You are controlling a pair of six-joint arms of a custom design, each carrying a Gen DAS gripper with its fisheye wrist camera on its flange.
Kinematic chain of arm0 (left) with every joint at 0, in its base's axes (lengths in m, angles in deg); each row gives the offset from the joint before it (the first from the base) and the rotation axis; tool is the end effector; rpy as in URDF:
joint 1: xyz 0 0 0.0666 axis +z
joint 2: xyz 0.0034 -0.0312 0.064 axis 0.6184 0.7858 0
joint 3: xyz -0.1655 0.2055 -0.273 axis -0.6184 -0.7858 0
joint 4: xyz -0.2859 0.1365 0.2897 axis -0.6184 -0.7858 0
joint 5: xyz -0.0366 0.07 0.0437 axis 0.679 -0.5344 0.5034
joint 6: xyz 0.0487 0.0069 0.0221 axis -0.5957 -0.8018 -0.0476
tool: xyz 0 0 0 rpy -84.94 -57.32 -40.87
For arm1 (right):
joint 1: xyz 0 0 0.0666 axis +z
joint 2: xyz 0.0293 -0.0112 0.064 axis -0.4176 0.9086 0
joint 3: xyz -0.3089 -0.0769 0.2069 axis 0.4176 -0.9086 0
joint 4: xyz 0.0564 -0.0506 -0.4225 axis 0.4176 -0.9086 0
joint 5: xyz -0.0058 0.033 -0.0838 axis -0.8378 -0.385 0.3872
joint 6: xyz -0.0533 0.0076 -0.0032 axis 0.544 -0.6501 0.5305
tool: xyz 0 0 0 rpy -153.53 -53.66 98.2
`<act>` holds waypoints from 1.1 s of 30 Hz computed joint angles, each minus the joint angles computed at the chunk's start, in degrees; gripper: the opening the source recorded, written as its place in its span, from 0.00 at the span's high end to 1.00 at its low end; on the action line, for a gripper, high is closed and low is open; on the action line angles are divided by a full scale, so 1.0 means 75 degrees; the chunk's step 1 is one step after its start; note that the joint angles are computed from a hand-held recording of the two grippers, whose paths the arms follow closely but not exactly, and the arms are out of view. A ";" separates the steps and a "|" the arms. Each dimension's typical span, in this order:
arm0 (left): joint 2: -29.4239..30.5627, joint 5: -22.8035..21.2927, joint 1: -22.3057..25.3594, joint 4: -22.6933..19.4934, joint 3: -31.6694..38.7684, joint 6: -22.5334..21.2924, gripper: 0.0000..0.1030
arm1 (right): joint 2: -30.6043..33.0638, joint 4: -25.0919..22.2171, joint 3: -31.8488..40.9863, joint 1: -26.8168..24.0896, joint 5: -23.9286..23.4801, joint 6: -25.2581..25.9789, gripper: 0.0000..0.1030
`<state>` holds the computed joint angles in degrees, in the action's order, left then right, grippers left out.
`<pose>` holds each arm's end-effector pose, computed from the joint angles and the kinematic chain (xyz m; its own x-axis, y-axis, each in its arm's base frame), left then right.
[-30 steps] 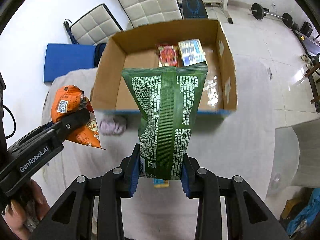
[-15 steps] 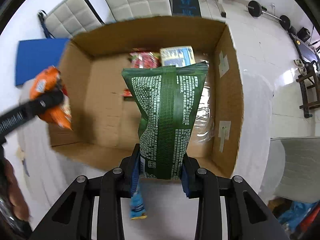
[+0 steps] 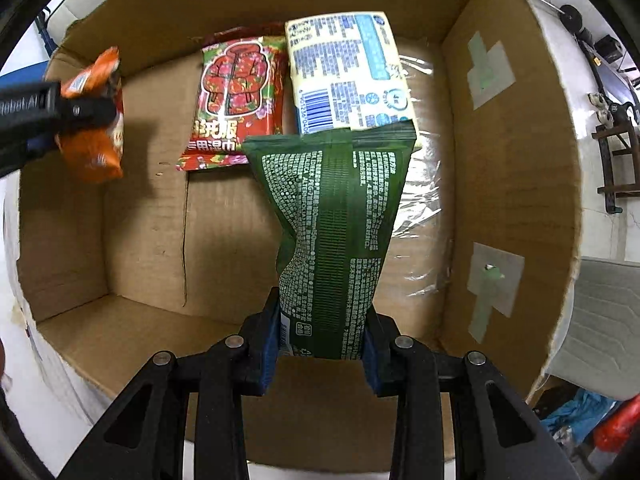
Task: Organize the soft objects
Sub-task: 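Lower both bags into the box and open both tools, then grasp the lilac cloth with the left tool while the right grasps the blue tube snack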
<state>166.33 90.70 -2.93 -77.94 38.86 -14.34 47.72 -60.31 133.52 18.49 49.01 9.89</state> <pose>0.4758 -0.4193 0.4165 -0.8784 0.4732 -0.0670 0.4775 0.8746 -0.0841 0.2845 0.2714 0.3910 -0.8833 0.4616 0.0813 0.4674 0.8806 0.0777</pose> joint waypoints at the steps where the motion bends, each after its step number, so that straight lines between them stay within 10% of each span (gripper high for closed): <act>1: 0.0084 -0.0060 -0.0009 -0.0081 0.0117 -0.0009 0.66 | -0.0011 0.0052 -0.0066 -0.0097 -0.0106 0.0098 0.64; 10: 0.0084 -0.0135 -0.0013 -0.0218 0.0342 -0.0089 0.59 | -0.0105 0.0022 -0.0081 -0.0283 -0.0129 0.0109 0.51; 18: -0.0733 -0.0144 0.0000 -0.0036 -0.0376 -0.0038 0.55 | -0.0276 -0.0064 0.0219 -0.0144 0.0419 -0.0271 0.08; 23: -0.1745 -0.0243 0.0011 0.0536 -0.1371 0.0056 0.20 | -0.0360 -0.0143 0.0386 0.0112 0.0878 -0.0639 0.00; 33: -0.3433 -0.0931 -0.0384 0.1512 -0.2544 0.0143 0.02 | -0.0129 -0.1242 0.1516 0.1171 0.2419 -0.1390 0.00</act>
<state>140.59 83.72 -5.80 -66.60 19.78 -13.27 46.75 -69.62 144.88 27.27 67.15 -0.54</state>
